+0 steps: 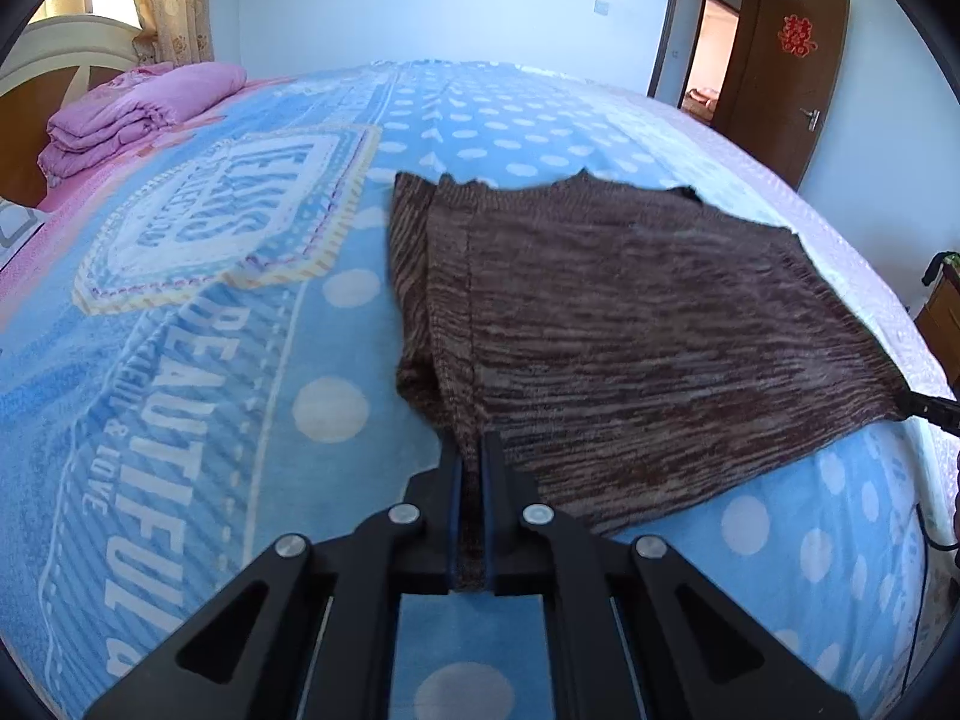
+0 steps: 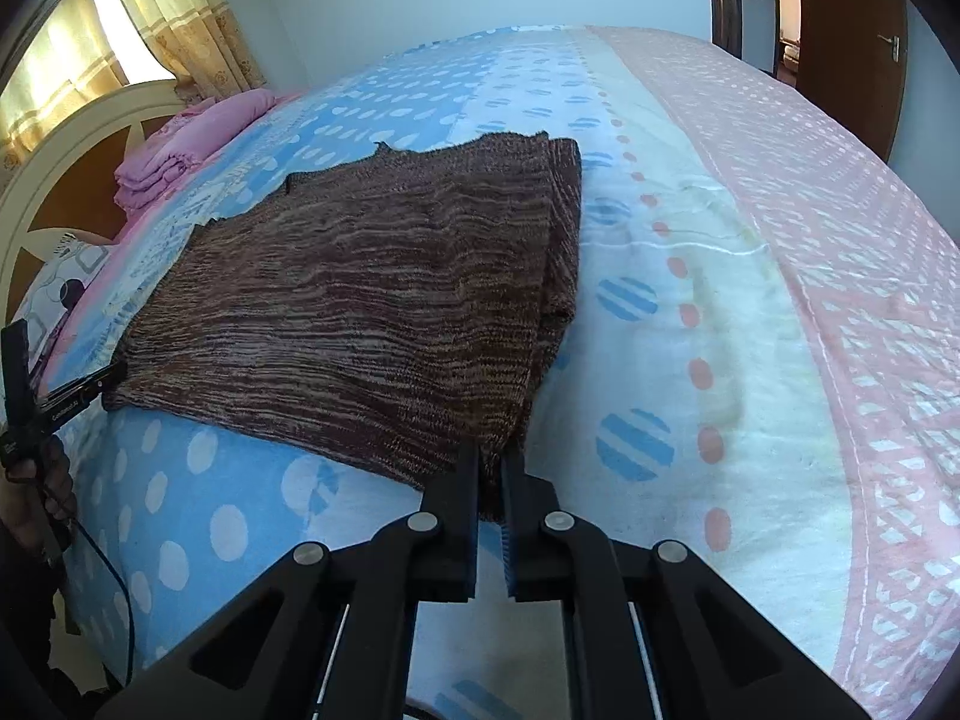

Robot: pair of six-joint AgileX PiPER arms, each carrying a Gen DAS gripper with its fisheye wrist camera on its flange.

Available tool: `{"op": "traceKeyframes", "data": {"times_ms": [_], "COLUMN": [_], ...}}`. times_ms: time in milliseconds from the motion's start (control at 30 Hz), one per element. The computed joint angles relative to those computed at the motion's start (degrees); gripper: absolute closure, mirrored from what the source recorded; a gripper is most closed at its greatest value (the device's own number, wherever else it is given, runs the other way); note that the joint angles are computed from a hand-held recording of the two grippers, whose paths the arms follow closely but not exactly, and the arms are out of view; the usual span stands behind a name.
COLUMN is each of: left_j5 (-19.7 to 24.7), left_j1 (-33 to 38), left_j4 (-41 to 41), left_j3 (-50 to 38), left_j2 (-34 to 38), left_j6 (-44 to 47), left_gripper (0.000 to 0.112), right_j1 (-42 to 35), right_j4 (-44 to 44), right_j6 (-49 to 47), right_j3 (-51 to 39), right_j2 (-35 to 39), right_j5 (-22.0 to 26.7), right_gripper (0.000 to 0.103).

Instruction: Fold small clothes

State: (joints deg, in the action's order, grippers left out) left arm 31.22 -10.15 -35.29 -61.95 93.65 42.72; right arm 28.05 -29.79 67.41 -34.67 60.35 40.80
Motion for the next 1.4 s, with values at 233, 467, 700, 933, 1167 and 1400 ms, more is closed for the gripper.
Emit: {"op": "traceKeyframes", "data": {"times_ms": [233,467,700,933,1167,1400], "left_j5": [-4.5,-6.0,-10.4,-12.1,-11.5,-12.5], "left_j1": [-1.3,-1.5,-3.2,-3.2,-2.2,-2.3], "left_j4": [2.1,1.7,2.7,0.6,-4.1,-3.5], "left_j3": [3.4,4.4,6.9,8.2,8.6,9.0], "left_j2": [-2.4,-2.1,-2.9,-3.4,-3.7,-3.8], "left_j6": [-0.8,0.0,-0.4,1.5,5.4,4.1], "left_gripper": [0.102,0.101,0.101,0.096,0.071,0.054], "right_j1": [4.8,6.7,-5.8,-8.1,-8.5,-5.6], "right_j4": [-8.6,-10.0,14.8,10.7,6.1,-1.9], "right_j6": [11.5,4.0,-21.6,-20.7,-18.4,-13.8], "right_j3": [-3.2,-16.5,-39.7,-57.7,-50.5,-52.2], "right_j2": [-1.0,11.4,38.0,53.4,50.3,48.8], "right_j5": [9.9,2.9,-7.5,-1.6,-7.7,-6.4], "right_gripper": [0.050,0.050,0.070,0.071,0.070,0.068]}}
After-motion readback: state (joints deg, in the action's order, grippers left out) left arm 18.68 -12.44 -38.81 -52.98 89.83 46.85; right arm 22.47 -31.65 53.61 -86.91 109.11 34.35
